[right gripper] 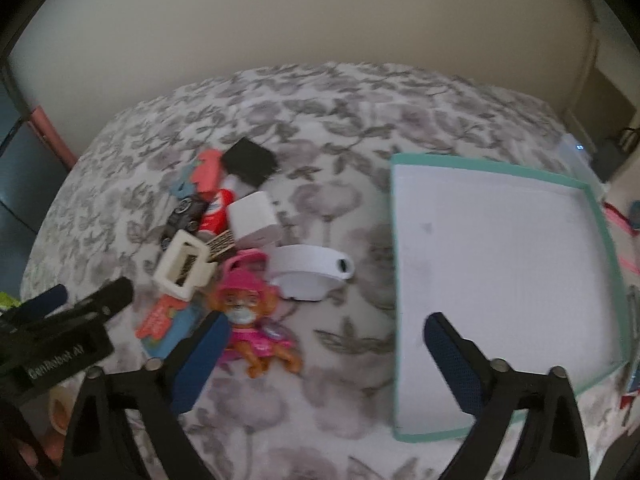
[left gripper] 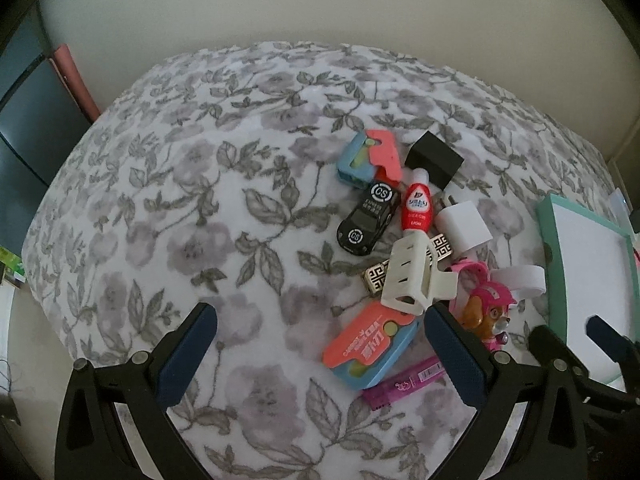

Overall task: Organize rigid objects
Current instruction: 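Reach the right gripper to the pink-helmeted puppy figure and grasp it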

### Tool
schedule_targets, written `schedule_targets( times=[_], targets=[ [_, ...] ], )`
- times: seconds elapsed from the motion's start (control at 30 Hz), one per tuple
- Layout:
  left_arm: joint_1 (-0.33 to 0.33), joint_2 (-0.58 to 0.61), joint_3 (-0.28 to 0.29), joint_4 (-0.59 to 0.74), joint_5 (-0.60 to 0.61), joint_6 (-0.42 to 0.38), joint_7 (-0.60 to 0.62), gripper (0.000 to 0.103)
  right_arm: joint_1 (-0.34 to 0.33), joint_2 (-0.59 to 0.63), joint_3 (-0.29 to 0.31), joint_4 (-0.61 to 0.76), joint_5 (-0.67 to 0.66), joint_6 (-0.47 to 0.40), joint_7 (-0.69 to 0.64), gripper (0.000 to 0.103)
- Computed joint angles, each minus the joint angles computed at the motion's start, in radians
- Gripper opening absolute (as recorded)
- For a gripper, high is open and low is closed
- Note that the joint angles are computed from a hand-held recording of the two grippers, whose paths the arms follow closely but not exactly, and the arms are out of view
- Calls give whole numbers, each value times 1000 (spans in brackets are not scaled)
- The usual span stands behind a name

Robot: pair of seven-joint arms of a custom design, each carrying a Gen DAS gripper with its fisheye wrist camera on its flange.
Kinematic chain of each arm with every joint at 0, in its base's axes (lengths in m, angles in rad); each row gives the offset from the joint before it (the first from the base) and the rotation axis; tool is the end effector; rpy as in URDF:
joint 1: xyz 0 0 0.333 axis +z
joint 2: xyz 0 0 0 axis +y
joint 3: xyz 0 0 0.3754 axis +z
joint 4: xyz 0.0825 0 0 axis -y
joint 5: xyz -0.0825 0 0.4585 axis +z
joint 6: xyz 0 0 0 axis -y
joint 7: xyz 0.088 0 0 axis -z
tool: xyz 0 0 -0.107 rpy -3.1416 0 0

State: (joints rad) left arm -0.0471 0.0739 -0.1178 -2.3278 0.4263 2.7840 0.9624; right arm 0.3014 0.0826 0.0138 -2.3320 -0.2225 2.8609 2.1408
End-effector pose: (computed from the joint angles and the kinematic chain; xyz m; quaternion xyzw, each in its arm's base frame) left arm 0.5875 -0.1163 0.3496 -0.7156 0.6646 -0.1308 0.1704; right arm 0.5706 0.1988 0.3531 -0.6695 0.7075 -0.1239 0.1894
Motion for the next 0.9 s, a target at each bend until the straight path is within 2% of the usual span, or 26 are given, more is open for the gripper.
schedule_targets(
  times=[0.13,0.23,0.33,0.67,0.8,0.9],
  targets=[
    [8,24,0,13,-38,-21,33,102,9,29,14,29,42,-19,-57,88],
    [28,41,-12,20,-152,-36,108,102,7,47,26,43,118,-31,-122,86],
    [36,50,-14,22,-209,-40,139,102,12,65,28,57,167,-52,-164,86],
    [36,64,-16,33,-264,-43,181,102,39,138,12,116,215,-100,-215,86],
    [38,66,-16,34,-280,-39,184,102,28,161,26,132,280,-92,-267,86],
    [43,69,-24,34,-314,-33,210,102,47,170,12,145,261,-112,-270,84]
  ],
)
